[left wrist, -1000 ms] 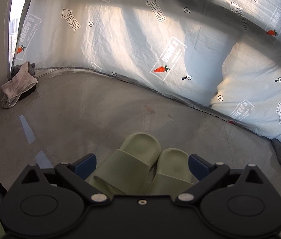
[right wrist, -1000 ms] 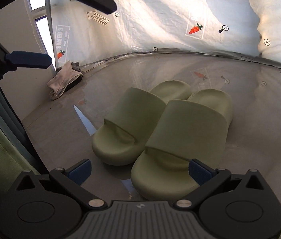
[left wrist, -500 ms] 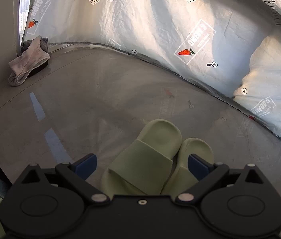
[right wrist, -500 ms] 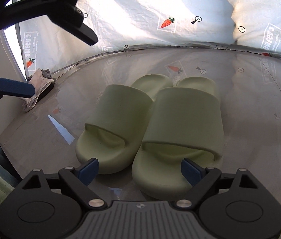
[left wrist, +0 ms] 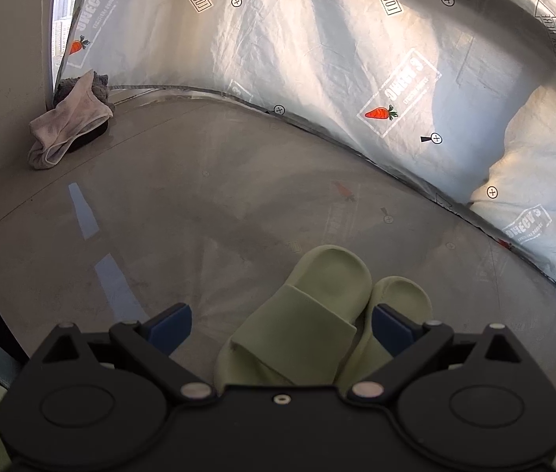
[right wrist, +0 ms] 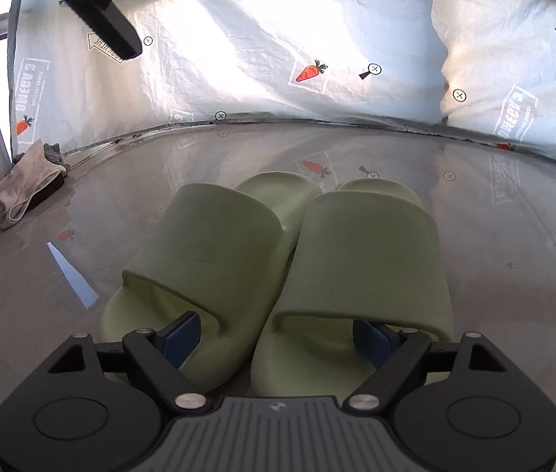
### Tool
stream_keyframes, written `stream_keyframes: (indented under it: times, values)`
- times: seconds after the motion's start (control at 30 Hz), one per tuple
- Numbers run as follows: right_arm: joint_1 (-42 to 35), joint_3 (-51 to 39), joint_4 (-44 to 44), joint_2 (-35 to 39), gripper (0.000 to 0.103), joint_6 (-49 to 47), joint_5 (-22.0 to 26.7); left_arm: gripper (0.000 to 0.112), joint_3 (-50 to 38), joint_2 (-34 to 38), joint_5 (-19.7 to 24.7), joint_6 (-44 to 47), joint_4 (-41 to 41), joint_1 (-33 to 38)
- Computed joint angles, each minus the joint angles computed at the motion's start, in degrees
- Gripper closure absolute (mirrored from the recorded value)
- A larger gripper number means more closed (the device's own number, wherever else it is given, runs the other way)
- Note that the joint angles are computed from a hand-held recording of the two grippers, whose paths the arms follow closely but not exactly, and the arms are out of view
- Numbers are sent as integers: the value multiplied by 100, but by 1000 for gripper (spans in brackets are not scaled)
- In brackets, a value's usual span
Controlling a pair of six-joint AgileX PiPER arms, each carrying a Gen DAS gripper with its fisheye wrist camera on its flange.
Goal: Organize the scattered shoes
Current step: 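Grasp the pale green slide pair by the heels with the right gripper, then carry the pale green slides with the right gripper toward the lined-up shoes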
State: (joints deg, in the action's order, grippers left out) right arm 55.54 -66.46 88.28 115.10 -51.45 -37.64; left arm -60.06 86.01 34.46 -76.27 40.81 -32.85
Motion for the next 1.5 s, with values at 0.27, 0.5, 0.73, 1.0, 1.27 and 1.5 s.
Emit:
stream_keyframes:
  times: [0.27,0.5,0.73,1.0,1.27,1.5]
  values:
    - [-27,-36,-638,221,36,437,-192,13,265,-113,-910,110,-350,161]
    - [-221,380,-1710,32,65,1010,-21,13,210,-146,-915,77,-278,155]
    - [-473,1081,-2496,-520,81,1317,-160,13,101,-52,-1038,155,-334,79]
    - [-733,1700,-3074,-958,92,1389,-444,13,-229,223,-1191,256,-284,-100]
    - [-1036,1931,-3163,-923,91,1467,-135,13,-494,528,-1239,732,-718,-148]
    - [-1331,1933,-2713,-1132,75,1598,675,13,-493,564,-1283,935,-901,-119]
